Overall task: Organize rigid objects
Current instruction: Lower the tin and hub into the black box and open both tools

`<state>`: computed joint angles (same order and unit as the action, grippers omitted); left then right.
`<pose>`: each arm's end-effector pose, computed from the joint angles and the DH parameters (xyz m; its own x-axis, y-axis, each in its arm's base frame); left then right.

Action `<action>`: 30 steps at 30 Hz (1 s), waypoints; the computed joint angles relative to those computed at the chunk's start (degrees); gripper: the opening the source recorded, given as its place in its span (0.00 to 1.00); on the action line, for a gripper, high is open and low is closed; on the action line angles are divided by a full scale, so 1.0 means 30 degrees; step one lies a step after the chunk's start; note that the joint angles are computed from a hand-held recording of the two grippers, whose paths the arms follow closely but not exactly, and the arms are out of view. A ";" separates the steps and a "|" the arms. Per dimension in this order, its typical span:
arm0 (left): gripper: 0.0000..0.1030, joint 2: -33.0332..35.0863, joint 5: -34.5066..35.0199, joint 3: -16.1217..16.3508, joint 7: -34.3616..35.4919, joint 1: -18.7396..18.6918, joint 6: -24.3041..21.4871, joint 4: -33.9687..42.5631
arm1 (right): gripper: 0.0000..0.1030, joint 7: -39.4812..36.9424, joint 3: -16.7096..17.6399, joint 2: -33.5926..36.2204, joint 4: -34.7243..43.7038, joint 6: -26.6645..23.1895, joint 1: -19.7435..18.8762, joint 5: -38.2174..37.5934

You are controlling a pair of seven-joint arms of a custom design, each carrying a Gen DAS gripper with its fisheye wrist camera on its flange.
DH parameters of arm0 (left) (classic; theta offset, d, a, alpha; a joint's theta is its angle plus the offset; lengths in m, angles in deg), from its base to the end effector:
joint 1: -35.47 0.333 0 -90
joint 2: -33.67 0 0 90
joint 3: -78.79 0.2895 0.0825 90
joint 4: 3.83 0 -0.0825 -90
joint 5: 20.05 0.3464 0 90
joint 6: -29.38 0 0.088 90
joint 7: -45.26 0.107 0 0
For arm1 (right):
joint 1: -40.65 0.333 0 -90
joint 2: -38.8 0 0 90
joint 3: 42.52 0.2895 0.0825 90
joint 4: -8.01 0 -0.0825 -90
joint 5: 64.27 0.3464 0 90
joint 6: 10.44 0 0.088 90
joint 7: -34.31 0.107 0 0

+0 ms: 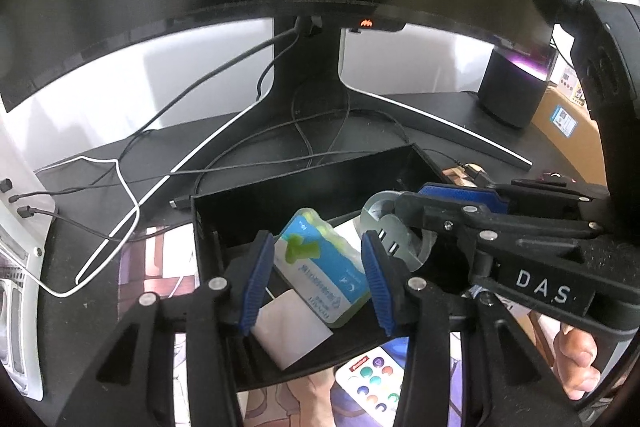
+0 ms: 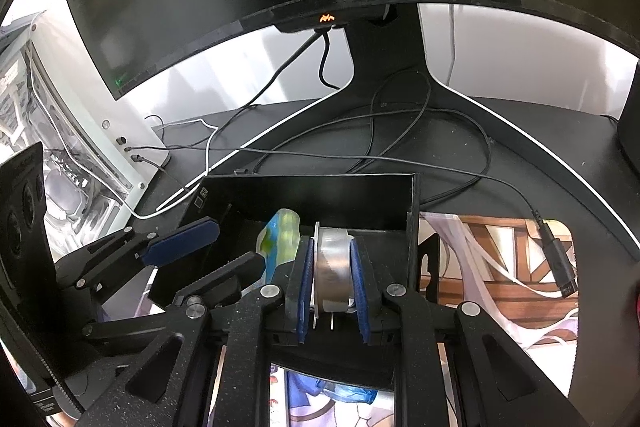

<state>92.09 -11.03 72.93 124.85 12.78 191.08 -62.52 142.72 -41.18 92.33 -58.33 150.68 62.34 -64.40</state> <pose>0.6924 -0.3445 0.3175 -0.3810 -0.9215 0.0747 -0.6768 0.2229 -0.7016 0.7021 0.2911 0.3154 0.1432 -0.9640 -0.2242 -0.7839 0.0278 -0.6203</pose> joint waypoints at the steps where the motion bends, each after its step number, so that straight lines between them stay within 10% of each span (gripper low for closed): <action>1: 0.43 -0.0246 0.0062 0.0078 -0.0083 -0.0030 0.0251 -0.0376 | 0.18 0.0027 -0.0074 -0.0235 -0.0348 0.0261 0.0045 -0.0046; 18: 0.43 -0.5259 0.0974 0.1297 -0.1260 -0.0792 0.5270 -0.7544 | 0.18 0.0697 -0.0986 -0.4889 -0.6622 0.4602 0.1145 -0.0903; 25: 0.44 -0.7752 0.1470 0.5146 -0.2697 -0.3954 0.7862 -1.1358 | 0.18 0.1369 -0.2123 -0.7381 -0.9923 0.6354 0.2346 -0.1571; 30: 0.44 -0.8891 0.0643 0.7095 -0.2288 -0.5859 0.9173 -1.3307 | 0.18 0.2524 -0.4965 -0.8952 -1.2188 0.7526 0.5068 -0.2418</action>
